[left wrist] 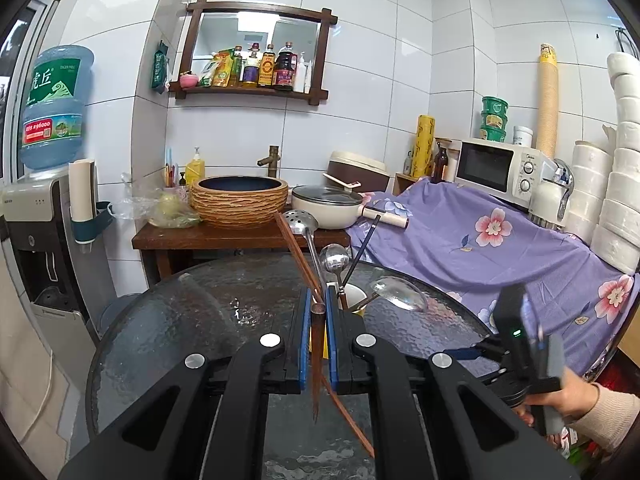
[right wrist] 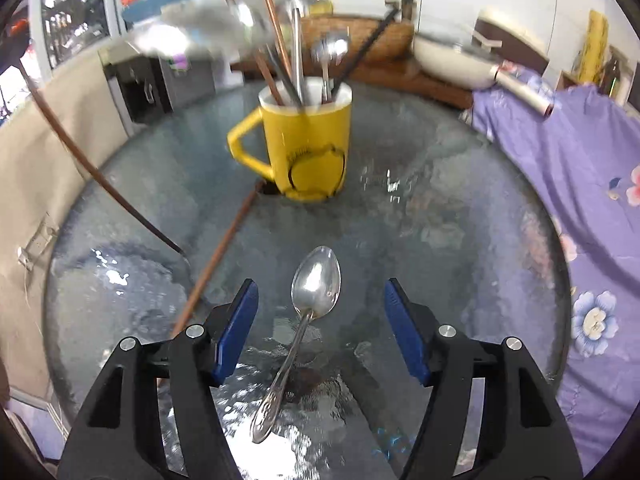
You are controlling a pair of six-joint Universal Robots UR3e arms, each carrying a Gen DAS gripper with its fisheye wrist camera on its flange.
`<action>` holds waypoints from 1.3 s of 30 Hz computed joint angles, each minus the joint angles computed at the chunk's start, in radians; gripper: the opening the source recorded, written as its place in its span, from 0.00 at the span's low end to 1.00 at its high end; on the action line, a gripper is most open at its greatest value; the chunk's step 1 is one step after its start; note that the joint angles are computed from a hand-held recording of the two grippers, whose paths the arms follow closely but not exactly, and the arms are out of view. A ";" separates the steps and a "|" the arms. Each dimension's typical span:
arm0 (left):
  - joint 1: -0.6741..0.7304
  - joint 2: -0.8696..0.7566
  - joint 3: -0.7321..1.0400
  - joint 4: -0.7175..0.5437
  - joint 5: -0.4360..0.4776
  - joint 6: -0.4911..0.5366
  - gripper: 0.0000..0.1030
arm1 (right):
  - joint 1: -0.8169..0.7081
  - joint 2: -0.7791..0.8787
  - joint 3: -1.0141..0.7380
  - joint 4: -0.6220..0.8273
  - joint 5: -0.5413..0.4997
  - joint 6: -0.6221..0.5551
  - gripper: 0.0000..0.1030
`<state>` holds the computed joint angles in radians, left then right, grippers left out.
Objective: Organize utensils
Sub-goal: 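Carry the chopstick over the mug with the left tool while the right tool lifts the spoon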
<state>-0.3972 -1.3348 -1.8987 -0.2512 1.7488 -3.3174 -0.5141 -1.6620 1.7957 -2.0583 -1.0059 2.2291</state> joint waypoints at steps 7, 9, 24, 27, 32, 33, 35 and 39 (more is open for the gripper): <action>0.006 -0.001 0.009 -0.013 -0.005 0.014 0.07 | 0.155 0.156 -0.021 -0.156 -0.159 0.111 0.60; 0.012 0.000 0.010 -0.017 -0.011 0.018 0.07 | 0.176 0.195 -0.047 -0.154 -0.182 0.132 0.54; 0.039 -0.017 0.047 -0.043 -0.046 0.022 0.07 | 0.096 0.180 -0.083 -0.081 -0.050 0.112 0.37; 0.049 -0.026 0.072 -0.054 -0.058 0.030 0.07 | 0.054 0.132 -0.088 -0.041 0.009 0.075 0.37; 0.065 -0.050 0.133 -0.078 -0.079 0.044 0.07 | -0.014 0.077 -0.094 -0.024 0.097 0.047 0.37; 0.067 -0.060 0.152 -0.085 -0.081 0.047 0.07 | -0.027 0.072 -0.101 -0.031 0.113 0.051 0.37; 0.074 -0.075 0.183 -0.099 -0.093 0.048 0.07 | -0.039 0.080 -0.131 -0.036 0.134 0.067 0.36; 0.084 -0.117 0.254 -0.120 -0.102 0.054 0.07 | -0.057 0.099 -0.202 -0.024 0.182 0.086 0.36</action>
